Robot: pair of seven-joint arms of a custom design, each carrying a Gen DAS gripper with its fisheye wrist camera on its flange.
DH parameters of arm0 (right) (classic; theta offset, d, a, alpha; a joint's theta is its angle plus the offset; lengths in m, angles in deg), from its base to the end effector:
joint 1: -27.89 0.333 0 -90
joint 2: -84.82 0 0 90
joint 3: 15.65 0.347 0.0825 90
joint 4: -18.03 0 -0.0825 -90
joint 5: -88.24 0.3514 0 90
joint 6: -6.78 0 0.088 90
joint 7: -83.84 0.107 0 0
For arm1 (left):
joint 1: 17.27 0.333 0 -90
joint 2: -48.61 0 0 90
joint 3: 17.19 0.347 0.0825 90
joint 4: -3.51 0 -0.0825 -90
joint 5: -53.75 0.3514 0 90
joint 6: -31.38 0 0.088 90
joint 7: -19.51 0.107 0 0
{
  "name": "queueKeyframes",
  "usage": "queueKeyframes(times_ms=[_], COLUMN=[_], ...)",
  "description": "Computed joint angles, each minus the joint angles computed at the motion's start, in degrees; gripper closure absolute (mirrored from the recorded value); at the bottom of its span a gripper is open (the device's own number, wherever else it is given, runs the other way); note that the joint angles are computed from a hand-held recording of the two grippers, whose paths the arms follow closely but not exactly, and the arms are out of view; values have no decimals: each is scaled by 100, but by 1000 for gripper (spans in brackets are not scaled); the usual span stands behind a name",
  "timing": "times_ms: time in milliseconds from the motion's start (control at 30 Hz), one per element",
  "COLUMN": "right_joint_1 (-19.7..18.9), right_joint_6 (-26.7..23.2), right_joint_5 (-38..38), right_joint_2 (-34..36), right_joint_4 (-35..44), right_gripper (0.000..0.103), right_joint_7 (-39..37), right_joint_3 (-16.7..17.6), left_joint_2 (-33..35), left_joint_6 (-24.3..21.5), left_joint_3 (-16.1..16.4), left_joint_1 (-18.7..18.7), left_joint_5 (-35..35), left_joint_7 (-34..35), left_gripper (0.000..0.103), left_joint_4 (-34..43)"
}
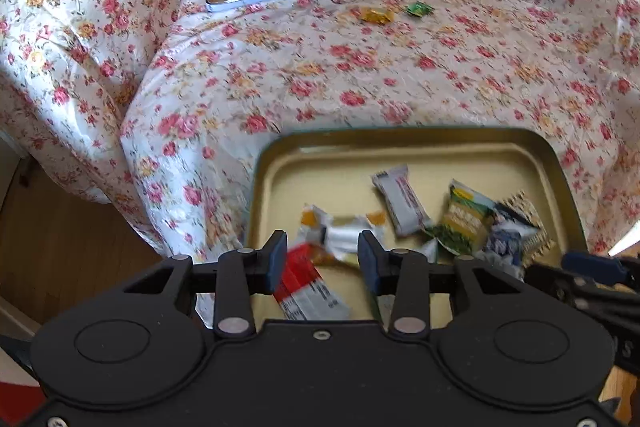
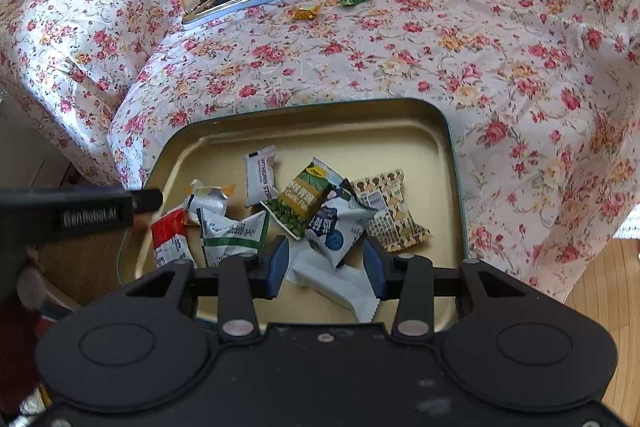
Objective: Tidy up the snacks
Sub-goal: 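Move both open tools back toward the gold and green candies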
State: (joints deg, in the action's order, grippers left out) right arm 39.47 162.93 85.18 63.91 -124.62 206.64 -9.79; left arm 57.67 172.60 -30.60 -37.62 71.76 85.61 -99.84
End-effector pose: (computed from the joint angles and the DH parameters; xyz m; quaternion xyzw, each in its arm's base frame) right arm 0.4073 0.1346 0.5323 -0.5966 0.7458 -0.1339 0.2646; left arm 0.5208 -0.3368 0.5561 -0.5499 0.7898 -0.2092 0.1735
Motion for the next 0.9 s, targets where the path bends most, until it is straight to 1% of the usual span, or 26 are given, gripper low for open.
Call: queueKeyframes(times_ms=[67, 167, 267, 400, 467, 600, 667, 767, 900], right_joint_1=[14, -55, -180, -275, -439, -968, -1119, -975, -1370], right_joint_6=[76, 362, 823, 1386, 1605, 2098, 2239, 2302, 2322], right_joint_5=[-28, -176, -367, -451, -588, -1074, -1182, -1043, -1493], right_joint_2=[21, 52, 138, 332, 457, 702, 811, 996, 1186], right_joint_4=[20, -1, -36, 4, 73, 184, 233, 329, 456], right_gripper=[59, 57, 57, 57, 57, 56, 56, 56, 56], right_joint_7=[-94, -171, -181, -227, -155, 230, 415, 401, 858], right_joint_3=[-23, 10, 70, 75, 171, 498, 582, 392, 642], left_joint_2=[110, 296, 506, 809, 982, 1346, 1538, 1798, 2122], left_joint_6=[-66, -107, -62, 110, 263, 592, 640, 537, 305], left_joint_3=[46, 124, 186, 267, 332, 476, 531, 581, 609], left_joint_1=[-10, -44, -72, -152, -225, -389, -468, -560, -634], left_joint_5=[124, 326, 425, 531, 651, 912, 958, 901, 714], left_joint_7=[-49, -168, -257, -355, -423, -469, -443, -402, -304], left_gripper=[54, 54, 54, 54, 54, 53, 53, 53, 53], left_joint_4=[210, 542, 867, 1267, 1456, 1814, 2016, 2329, 2751])
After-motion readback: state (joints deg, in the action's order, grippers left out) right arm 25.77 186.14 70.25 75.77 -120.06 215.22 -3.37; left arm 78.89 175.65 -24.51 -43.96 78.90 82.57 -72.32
